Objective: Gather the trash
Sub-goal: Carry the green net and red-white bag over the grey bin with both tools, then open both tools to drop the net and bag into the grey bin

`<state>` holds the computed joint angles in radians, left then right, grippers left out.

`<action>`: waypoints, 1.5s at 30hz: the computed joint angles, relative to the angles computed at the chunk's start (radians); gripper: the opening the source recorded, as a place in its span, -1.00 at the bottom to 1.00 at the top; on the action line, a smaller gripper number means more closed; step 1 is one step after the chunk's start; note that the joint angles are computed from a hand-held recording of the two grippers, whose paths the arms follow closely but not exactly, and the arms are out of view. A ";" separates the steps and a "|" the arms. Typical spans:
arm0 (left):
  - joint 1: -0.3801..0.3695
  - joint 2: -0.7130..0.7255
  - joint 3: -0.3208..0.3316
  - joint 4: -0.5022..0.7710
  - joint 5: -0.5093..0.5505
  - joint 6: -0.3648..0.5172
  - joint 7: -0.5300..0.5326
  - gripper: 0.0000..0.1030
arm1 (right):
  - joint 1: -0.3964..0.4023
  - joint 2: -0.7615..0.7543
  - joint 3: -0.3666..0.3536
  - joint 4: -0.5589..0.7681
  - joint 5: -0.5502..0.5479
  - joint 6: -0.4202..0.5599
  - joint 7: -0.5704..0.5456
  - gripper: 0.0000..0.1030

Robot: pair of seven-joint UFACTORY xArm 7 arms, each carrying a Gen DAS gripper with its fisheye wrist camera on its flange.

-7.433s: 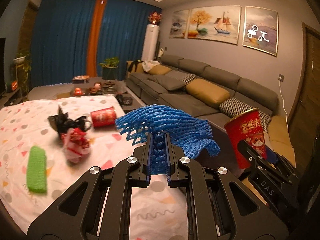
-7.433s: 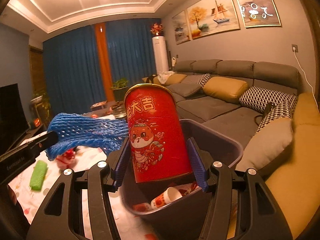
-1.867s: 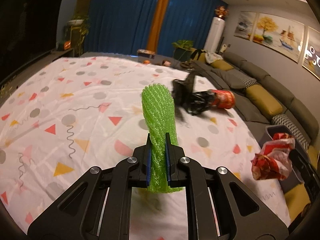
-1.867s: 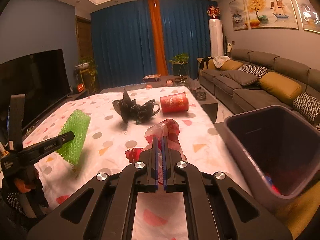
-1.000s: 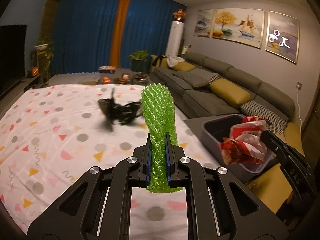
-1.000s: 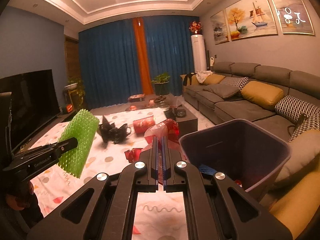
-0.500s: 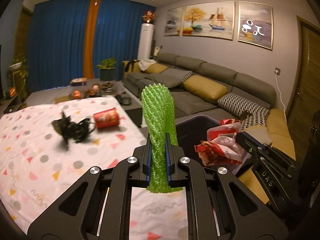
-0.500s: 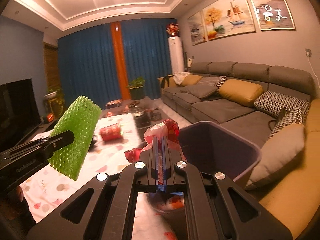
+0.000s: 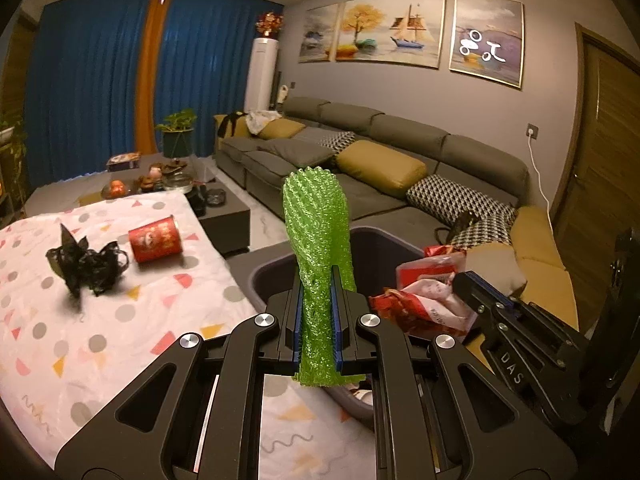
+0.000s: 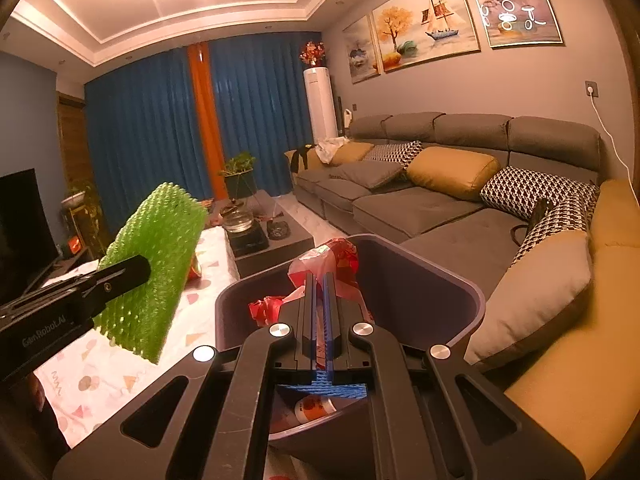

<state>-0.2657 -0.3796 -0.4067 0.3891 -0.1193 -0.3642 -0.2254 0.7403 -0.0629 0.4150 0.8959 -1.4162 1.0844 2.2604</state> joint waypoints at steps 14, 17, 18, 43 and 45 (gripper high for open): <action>-0.070 0.108 0.062 0.046 0.025 -0.019 0.016 -0.80 | 0.005 0.031 -0.013 0.034 0.020 0.015 -0.014 -0.92; -0.112 0.132 0.117 0.055 0.061 -0.021 -0.005 -0.80 | 0.005 0.037 -0.019 0.040 0.021 0.009 -0.014 -0.92; -0.124 0.138 0.135 0.058 0.076 -0.022 -0.014 -0.80 | 0.005 0.038 -0.019 0.039 0.021 0.010 -0.012 -0.92; -0.188 0.232 0.276 0.095 0.340 -0.043 -0.191 -0.80 | 0.002 0.054 -0.036 0.044 0.029 -0.006 -0.008 -0.92; -0.187 0.235 0.282 0.099 0.364 -0.043 -0.211 -0.80 | 0.000 0.054 -0.038 0.044 0.031 -0.012 -0.006 -0.92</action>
